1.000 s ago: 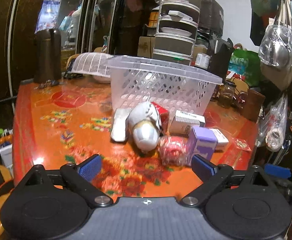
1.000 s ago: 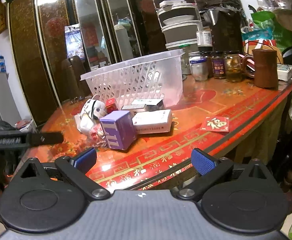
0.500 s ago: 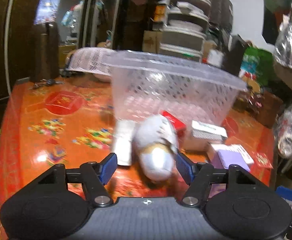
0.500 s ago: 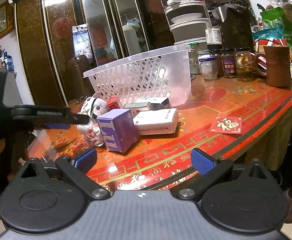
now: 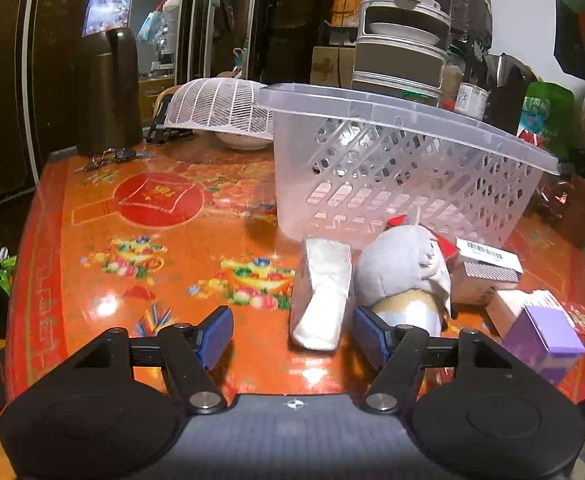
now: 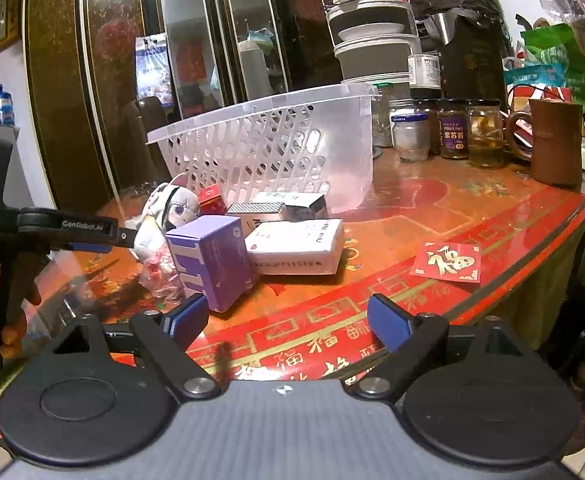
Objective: Organize objects
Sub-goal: 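Grasp the white foil packet with the left tool while the right grasps the white THANK YOU box, then carry both items over the clear basket and open both tools to drop them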
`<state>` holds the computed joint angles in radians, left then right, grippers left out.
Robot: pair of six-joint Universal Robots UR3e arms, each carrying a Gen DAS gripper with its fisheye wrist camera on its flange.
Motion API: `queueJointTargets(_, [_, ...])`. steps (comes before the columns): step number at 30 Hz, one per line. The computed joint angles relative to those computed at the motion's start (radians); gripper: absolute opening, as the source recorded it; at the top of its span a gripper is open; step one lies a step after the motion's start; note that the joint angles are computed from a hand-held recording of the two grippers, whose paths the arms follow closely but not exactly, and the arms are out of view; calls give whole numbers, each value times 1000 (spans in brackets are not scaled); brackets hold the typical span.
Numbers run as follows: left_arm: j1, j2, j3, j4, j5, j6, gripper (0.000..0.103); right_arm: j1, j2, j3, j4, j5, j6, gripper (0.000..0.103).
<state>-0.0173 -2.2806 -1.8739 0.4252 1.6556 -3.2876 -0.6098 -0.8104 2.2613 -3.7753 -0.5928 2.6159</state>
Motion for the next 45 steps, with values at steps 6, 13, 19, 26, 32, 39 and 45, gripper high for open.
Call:
queueJointTargets(6, [-26,-58,158,-129,22,62,71,28,40,-46,-63,-48,44,88])
queueJointTargets(13, [21,-75,200,-171,-59,35,40,91,91,-148,-108,-138,94,76])
queueJointTargets(19, [38,-66,169,-148,-103,34,40,166,114,-254,-53,-169,98,70])
queueJointTargets(26, [33,-62,162,-146,-106,52,50,245,125,-317,-85,-273,169,82])
queueJointTargets(32, [27,-59,165,-159,-93,51,66,315,77,-360,34,-386,159,89])
queueJointTargets(39, [15,-66,190,-188,-69,52,73,311,52,-393,168,-388,166,95])
queueJointTargets(45, [-8,-78,228,-223,-17,60,68,295,47,-420,262,-350,151,94])
